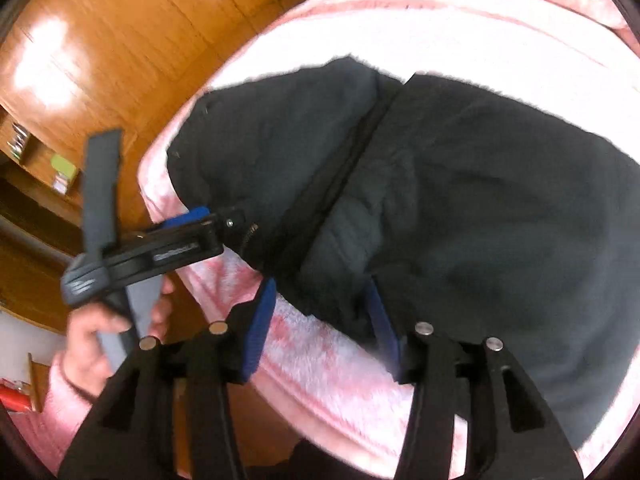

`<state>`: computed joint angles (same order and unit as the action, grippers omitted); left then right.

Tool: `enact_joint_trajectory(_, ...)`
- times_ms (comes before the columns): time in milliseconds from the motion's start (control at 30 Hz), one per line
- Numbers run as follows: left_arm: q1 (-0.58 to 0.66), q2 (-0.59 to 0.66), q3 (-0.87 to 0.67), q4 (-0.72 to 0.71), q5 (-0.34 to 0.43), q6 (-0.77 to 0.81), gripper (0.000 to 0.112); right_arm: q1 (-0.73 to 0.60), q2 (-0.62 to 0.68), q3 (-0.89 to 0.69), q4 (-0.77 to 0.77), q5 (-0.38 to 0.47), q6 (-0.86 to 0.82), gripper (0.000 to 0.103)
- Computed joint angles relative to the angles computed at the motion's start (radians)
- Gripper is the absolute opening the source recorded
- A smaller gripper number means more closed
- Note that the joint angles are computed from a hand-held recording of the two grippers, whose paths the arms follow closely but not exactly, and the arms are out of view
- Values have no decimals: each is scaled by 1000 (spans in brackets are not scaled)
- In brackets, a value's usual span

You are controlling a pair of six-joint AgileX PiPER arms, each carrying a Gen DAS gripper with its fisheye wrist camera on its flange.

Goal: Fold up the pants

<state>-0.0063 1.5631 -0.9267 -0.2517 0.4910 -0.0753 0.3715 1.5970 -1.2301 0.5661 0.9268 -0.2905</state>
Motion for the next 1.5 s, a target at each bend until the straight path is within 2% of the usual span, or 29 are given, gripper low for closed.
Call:
enact_joint_trajectory(100, -25, -27, -17, -65, 12, 45, 98, -150, -116, 72, 56, 24, -51, 50)
enact_joint_trajectory(167, -63, -35, -38, -74, 17, 56, 98, -264, -181, 108, 2, 25, -8, 50)
enact_joint_trajectory(333, -191, 16, -119, -53, 27, 13, 98, -537, -181, 135, -30, 70, -9, 62)
enact_joint_trajectory(433, -261, 73, -169, 51, 38, -94, 98, -643, -125, 139, -14, 108, -80, 66)
enact_joint_trajectory(533, -317, 150, -222, 236, 89, -279, 98, -696, -61, 145, 39, 166, -153, 66)
enact_joint_trajectory(600, -312, 183, -231, 226, 100, -279, 99, -689, -29, 163, 79, 182, -196, 67)
enact_joint_trajectory(700, -298, 186, -201, 192, 65, -252, 100, -689, 10, 201, 143, 211, -258, 71)
enact_joint_trajectory(767, -302, 188, -201, 196, 68, -253, 100, -683, 21, 218, 164, 203, -282, 67)
enact_joint_trajectory(800, -304, 187, -199, 195, 69, -255, 100, -678, 17, 217, 161, 200, -286, 60)
enact_joint_trajectory(867, -305, 190, -205, 188, 75, -254, 100, -684, -4, 216, 160, 206, -308, 40)
enact_joint_trajectory(900, -305, 193, -209, 178, 76, -250, 100, -694, -22, 214, 170, 211, -327, 24)
enact_joint_trajectory(933, -306, 199, -211, 171, 71, -243, 100, -706, -41, 210, 181, 222, -345, 19)
enact_joint_trajectory(1000, -323, 214, -223, 219, 73, -277, 100, -714, -77, 194, 164, 236, -330, 17)
enact_joint_trajectory(1167, -323, 219, -233, 204, 73, -260, 100, -601, -42, 188, 10, 164, -177, 22)
enact_joint_trajectory(1300, -264, 137, -175, 86, 71, -157, 99, -603, -69, 158, -32, 174, -119, 38)
enact_joint_trajectory(1367, -234, 73, -126, 73, 52, -128, 99, -578, -113, 147, -104, 141, -40, 42)
enact_joint_trajectory(1400, -219, 48, -112, 81, 52, -127, 99, -548, -145, 126, -171, 108, 23, 48)
enact_joint_trajectory(1467, -158, 4, -85, 60, 58, -93, 99, -496, -186, 102, -232, 74, 75, 49)
enact_joint_trajectory(1500, -123, -8, -77, 34, 64, -66, 99, -474, -191, 75, -214, 84, 71, 50)
